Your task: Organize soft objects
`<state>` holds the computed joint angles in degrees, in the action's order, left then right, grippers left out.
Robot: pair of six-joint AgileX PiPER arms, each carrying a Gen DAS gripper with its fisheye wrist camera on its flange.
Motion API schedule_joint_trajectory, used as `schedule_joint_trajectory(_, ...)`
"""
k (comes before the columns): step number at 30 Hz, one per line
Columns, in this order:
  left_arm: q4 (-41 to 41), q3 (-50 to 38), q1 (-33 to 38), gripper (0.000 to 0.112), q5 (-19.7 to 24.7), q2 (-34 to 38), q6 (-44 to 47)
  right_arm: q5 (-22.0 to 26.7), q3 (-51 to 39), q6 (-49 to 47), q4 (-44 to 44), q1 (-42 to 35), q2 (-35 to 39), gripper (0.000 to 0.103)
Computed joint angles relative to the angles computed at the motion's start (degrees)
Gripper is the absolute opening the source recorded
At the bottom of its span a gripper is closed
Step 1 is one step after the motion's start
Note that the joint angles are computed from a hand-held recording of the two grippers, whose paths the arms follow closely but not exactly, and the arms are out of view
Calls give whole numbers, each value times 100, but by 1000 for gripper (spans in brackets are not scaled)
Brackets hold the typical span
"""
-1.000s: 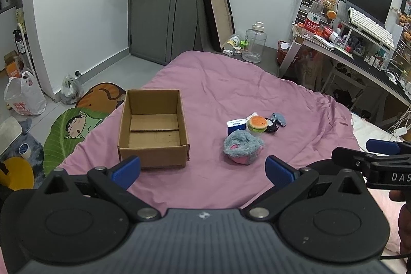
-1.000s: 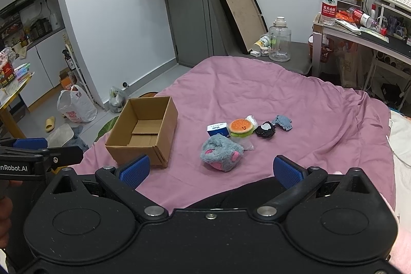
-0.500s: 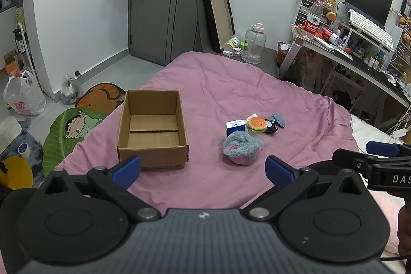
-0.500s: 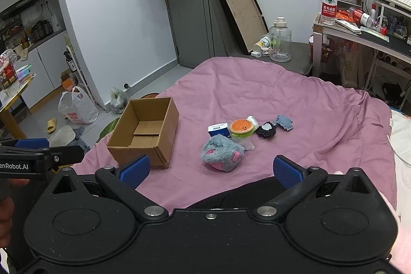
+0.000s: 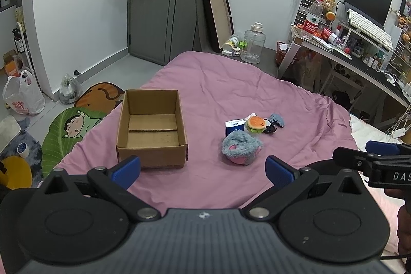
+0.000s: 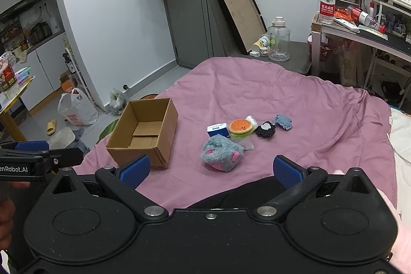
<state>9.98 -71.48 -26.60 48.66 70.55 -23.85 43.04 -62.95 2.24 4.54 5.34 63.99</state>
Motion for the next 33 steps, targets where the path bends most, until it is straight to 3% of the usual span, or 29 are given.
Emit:
schedule_joint_trajectory(15,-112,24,-40,102,-95,125,36,-11,-64,-87,-6,-20,114,103)
schedule_joint_trajectory(33,-751,-413,468,102,-339,1071,616,-337,-241,-344,348,-364,993,103)
